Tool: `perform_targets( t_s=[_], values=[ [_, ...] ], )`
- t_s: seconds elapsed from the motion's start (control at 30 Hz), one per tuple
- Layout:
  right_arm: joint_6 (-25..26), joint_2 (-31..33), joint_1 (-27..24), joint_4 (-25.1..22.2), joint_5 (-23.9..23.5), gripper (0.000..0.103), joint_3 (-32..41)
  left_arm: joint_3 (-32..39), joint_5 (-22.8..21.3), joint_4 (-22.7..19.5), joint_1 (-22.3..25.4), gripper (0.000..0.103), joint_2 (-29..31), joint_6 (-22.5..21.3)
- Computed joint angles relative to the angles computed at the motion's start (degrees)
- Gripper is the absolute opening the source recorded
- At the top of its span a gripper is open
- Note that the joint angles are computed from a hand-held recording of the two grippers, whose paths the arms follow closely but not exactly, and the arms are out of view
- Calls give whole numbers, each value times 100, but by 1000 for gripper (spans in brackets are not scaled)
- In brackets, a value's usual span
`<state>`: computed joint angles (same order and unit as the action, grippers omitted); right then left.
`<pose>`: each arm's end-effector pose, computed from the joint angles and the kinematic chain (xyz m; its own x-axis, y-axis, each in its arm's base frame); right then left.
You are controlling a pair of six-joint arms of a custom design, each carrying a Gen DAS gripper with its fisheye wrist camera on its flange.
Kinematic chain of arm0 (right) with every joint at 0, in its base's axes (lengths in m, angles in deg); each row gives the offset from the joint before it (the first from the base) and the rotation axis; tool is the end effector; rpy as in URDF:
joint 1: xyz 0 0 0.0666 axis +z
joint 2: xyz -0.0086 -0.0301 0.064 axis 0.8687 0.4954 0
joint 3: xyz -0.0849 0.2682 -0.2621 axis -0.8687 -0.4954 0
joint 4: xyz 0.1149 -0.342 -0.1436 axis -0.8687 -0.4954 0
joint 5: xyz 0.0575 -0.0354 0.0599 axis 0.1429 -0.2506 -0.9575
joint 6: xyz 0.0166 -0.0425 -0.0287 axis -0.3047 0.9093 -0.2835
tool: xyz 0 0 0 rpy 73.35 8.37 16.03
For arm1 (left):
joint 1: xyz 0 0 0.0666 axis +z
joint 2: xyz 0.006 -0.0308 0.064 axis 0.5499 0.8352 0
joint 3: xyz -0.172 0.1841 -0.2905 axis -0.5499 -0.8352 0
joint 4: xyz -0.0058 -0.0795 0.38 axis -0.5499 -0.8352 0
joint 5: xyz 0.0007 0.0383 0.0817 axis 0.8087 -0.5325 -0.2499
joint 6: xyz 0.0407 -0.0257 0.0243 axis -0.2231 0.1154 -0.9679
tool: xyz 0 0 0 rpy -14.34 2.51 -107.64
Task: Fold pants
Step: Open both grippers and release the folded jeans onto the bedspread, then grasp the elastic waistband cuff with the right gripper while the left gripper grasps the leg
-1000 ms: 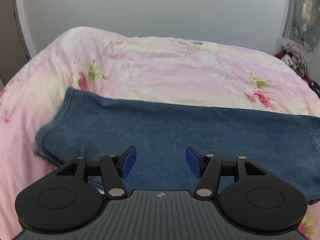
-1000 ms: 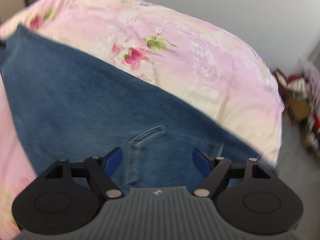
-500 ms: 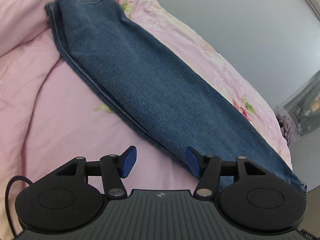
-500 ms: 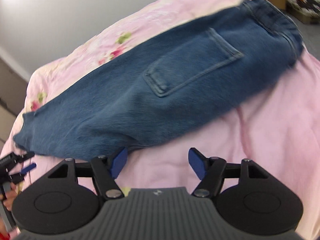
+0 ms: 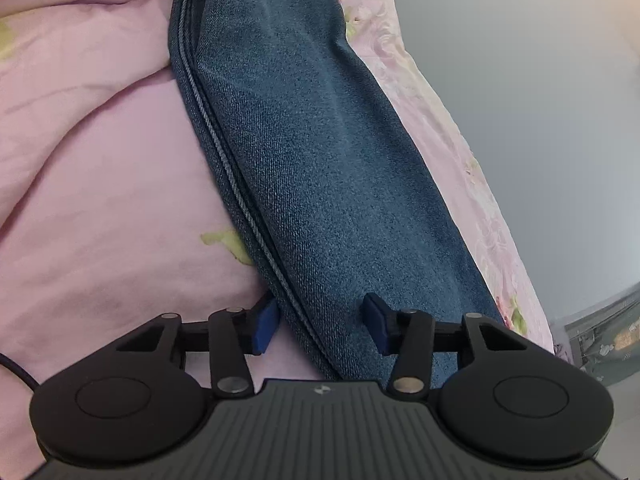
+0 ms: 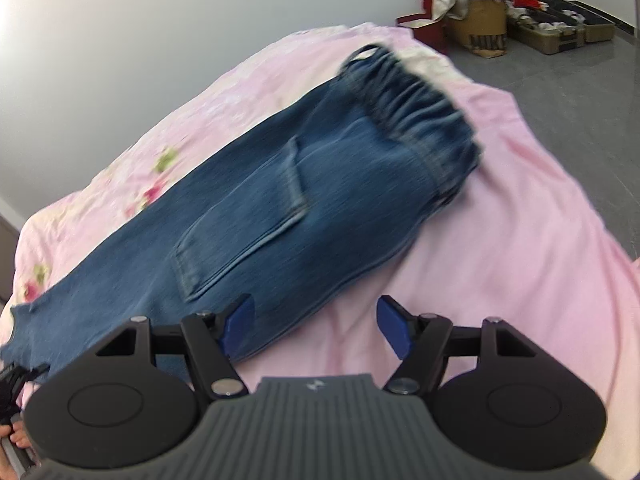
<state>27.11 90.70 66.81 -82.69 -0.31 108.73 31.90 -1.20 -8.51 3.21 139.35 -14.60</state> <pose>0.2165 0.0177 0.3008 -0.4575 0.7167 -0.5264 0.5780 0.6895 0.4364 0.3919 -0.2263 0.2883 -0.6899 -0.5951 -0.4121 -0.2450 0.7277 -0.6406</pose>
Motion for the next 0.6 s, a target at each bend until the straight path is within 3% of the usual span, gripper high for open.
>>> perform_targets(
  t_s=[0.1,0.17,0.27,0.5,0.6],
  values=[
    [148,-39,-990,357,-821,66,-166,70,-70,-49,-12,43,62,-128],
    [173,70,-1327,574,-1265,67,-219,87,-146,-123,-32,38,45,-199],
    [115,393,-1454,1002,-1463,68,-204,121,-128,-219,-26,32,32,-224],
    [-693,-271,-2238,1393,-2235,68,-596,435,-112,-547,10,25,210,-455],
    [-757,205,-2624,1746,-2446,68,-569,507,-231,-643,-52,23,251,-510]
  ],
)
